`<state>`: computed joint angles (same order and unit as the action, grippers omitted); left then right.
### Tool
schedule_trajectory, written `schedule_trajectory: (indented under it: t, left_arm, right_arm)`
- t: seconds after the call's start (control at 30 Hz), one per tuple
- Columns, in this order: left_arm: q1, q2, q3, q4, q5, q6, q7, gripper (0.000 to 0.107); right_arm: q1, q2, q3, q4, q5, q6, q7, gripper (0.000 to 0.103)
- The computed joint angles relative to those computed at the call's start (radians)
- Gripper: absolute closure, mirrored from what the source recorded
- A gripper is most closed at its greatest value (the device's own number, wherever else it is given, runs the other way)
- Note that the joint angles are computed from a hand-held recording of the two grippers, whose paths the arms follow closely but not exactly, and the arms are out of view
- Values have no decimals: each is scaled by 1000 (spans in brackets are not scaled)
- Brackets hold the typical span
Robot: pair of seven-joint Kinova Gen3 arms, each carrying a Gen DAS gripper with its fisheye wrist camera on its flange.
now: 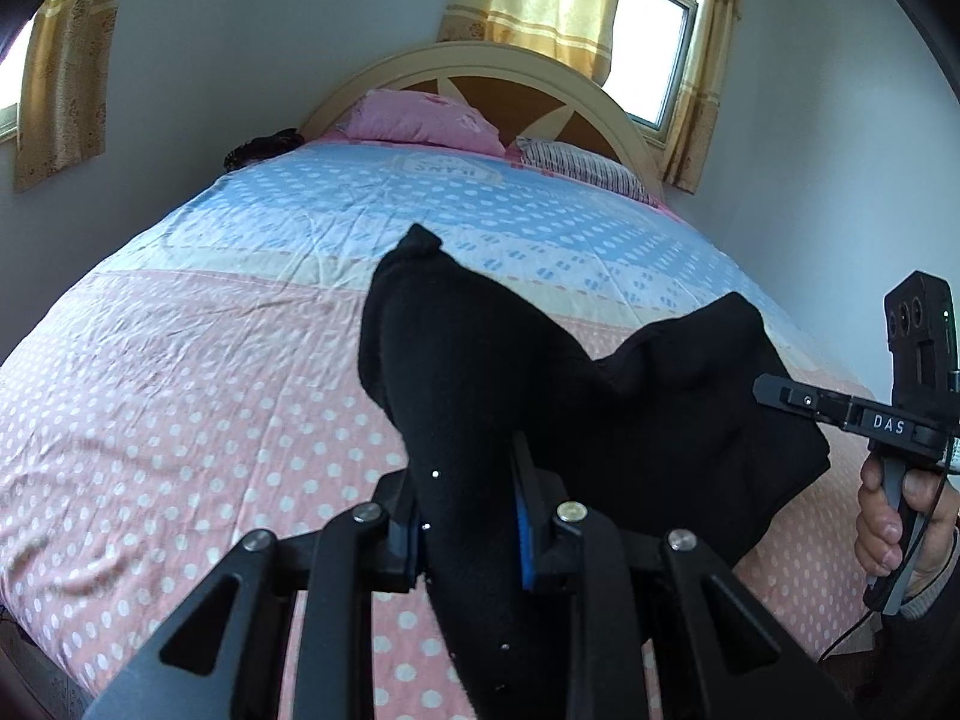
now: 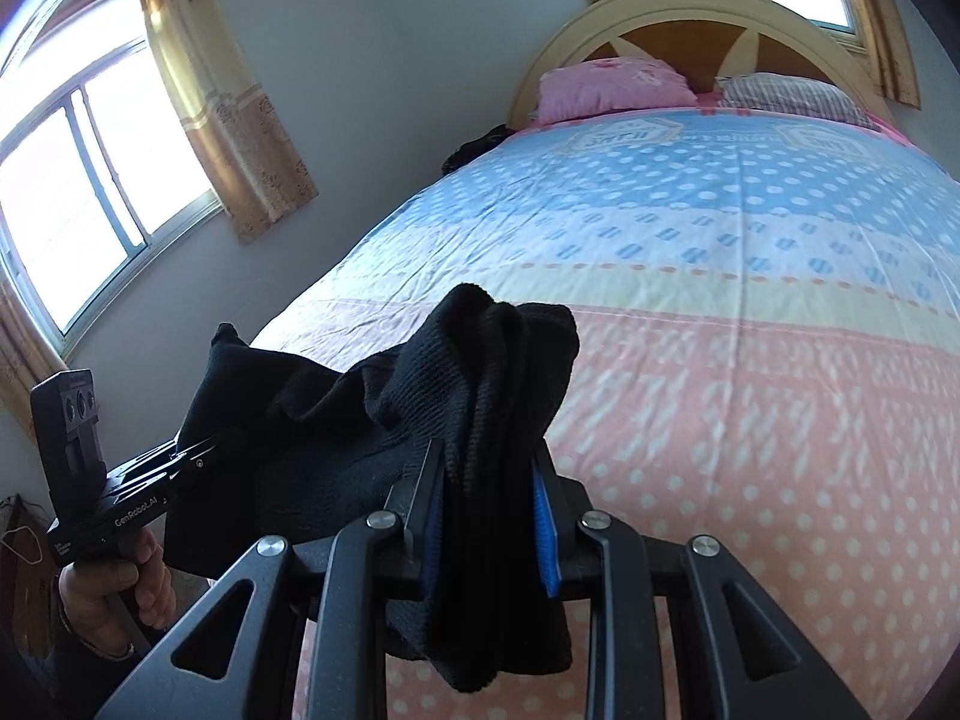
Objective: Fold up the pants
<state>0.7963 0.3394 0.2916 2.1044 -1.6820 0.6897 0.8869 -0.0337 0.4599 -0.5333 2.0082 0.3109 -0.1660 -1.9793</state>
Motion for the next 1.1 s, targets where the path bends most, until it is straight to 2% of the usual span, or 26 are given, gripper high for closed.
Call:
schedule_trajectory:
  t: [0.17,0.47,0.77,1.1]
  left_arm:
    - [-10,-17,-1,43,-10,23,53,84]
    - [-22,-38,6,88,23,66,90,84]
    - [-12,-26,-3,81,72,90,76,84]
    - [-33,-27,-15,114,49,61,120,84]
  right_arm:
    - [-35,54,-15,-92,-7,56,32,77]
    - [-63,145,-55,-207,-86,115,151,77]
    - [-108,201,-41,-276,-179,149,257,77]
    - [-132,248,-30,-326,-263,187,336,77]
